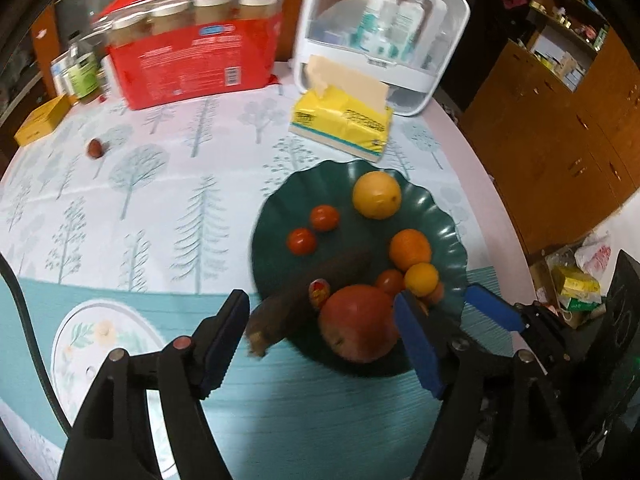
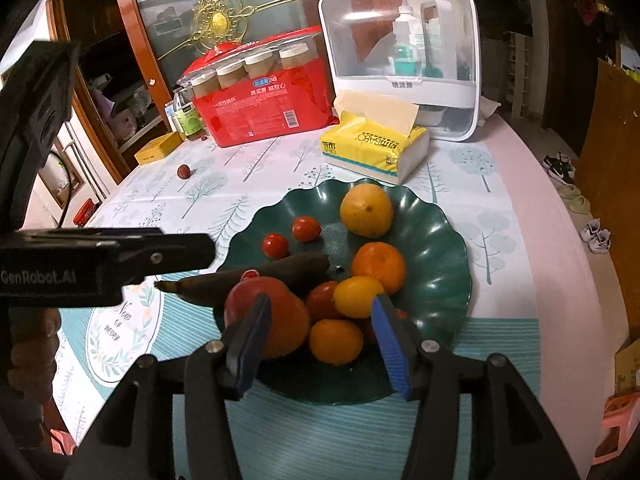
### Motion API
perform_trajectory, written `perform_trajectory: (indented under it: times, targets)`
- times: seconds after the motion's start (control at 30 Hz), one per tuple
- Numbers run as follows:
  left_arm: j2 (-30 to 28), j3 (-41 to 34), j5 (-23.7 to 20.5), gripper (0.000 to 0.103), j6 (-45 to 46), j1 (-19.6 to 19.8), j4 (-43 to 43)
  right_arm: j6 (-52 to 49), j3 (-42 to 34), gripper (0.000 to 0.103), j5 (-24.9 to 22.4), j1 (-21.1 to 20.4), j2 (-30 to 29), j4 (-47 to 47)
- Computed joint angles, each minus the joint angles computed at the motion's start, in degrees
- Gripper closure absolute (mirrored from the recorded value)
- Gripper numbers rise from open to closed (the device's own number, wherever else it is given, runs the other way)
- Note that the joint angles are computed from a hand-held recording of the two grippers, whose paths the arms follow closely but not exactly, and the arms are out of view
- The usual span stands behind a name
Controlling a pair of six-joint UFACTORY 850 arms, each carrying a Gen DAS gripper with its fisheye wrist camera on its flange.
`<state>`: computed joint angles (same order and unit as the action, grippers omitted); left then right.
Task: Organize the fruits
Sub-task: 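Withdraw both tools from the plate toward the last brown fruit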
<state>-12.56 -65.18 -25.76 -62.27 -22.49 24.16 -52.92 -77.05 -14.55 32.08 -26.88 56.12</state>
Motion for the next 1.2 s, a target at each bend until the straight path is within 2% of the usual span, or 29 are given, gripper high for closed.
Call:
perform_trajectory:
  times: [0.13, 0.4, 0.47, 0.6, 0.9, 1.07, 1.2]
  targets:
    - [3.6, 3.8, -2.0, 0.021, -4.3, -0.2, 2.1, 6.4, 0.3, 0.049, 0.3, 1.1, 0.5, -5.4]
    - [12.6, 14.5, -2.8, 0.017, -7.3, 2.8, 0.4, 22.3, -0.2, 0.048, -1.0, 4.8, 0.7, -19.5]
    - [14.8, 16.9, -3.2, 0.017, -6.4, 4.1, -0.5, 26.5, -0.3, 0.028, -0.9, 6.1, 0.7, -22.7]
    - [18.2, 19.9, -3.9, 0.016, -3.3, 7.1, -2.0, 32.3, -0.6, 0.025, 0.3, 8.4, 0.6, -26.3]
    - [23.2, 22.6, -3.5, 0.012, 11.3, 17.6, -7.4, 54.3, -6.5, 0.025, -1.6, 14.1, -3.5, -42.7]
    - [22.2, 20.7, -2.3, 0.011, 25.2, 24.8, -14.4, 68.3, -12.0, 0.025, -3.9, 16.9, -7.2, -53.3]
    - [19.4, 18.0, -2.1, 0.01, 35.8, 29.7, -19.3, 73.2, -17.9, 0.025, -6.6, 18.3, -11.1, -55.8]
